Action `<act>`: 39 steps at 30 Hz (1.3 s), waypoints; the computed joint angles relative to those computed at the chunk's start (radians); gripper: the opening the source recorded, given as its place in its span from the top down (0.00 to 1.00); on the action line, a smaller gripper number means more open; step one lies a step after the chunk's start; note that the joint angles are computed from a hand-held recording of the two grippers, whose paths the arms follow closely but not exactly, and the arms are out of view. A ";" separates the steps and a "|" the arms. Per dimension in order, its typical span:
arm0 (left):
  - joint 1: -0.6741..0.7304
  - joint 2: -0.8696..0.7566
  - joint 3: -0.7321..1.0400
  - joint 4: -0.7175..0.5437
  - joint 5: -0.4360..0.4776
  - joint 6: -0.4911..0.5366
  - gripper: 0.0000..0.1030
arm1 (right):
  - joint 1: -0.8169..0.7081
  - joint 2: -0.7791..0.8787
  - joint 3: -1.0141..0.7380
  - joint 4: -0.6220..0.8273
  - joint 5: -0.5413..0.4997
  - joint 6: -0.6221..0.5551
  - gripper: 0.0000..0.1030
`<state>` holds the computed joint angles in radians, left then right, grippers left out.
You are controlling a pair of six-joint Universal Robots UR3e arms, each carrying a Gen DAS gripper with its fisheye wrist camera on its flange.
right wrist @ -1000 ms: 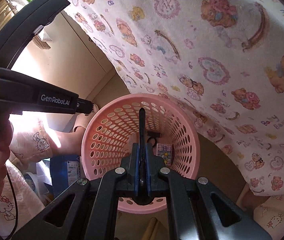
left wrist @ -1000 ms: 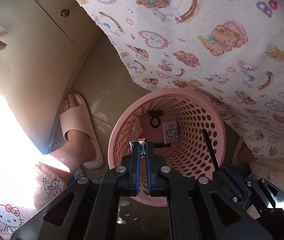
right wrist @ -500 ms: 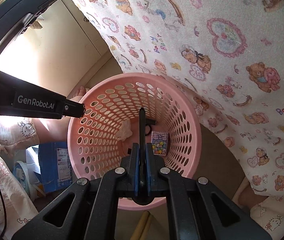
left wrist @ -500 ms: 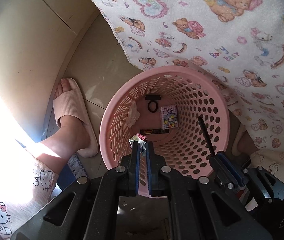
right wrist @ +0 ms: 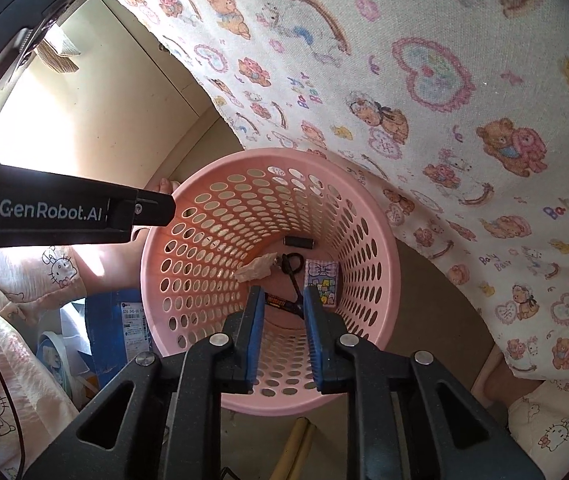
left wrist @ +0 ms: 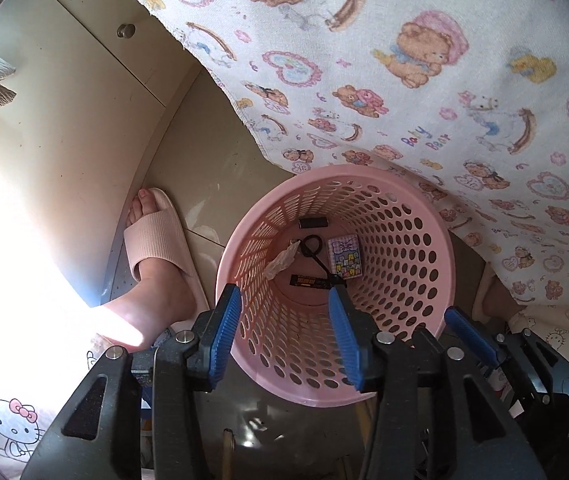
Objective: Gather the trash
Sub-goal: 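Open the left tool to drop the clip while the right tool releases the spoon, then raise both open tools from the basket back over the table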
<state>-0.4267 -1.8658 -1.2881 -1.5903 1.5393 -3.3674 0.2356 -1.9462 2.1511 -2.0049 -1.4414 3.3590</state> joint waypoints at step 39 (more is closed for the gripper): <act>-0.082 0.224 0.153 0.453 0.281 0.050 0.08 | -0.043 -0.146 -0.473 0.052 -0.349 -0.027 0.55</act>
<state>-0.5089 -1.6421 -1.1354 -1.1373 1.8201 -3.3173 0.1929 -2.0918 1.6784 -1.9527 -1.7900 3.3315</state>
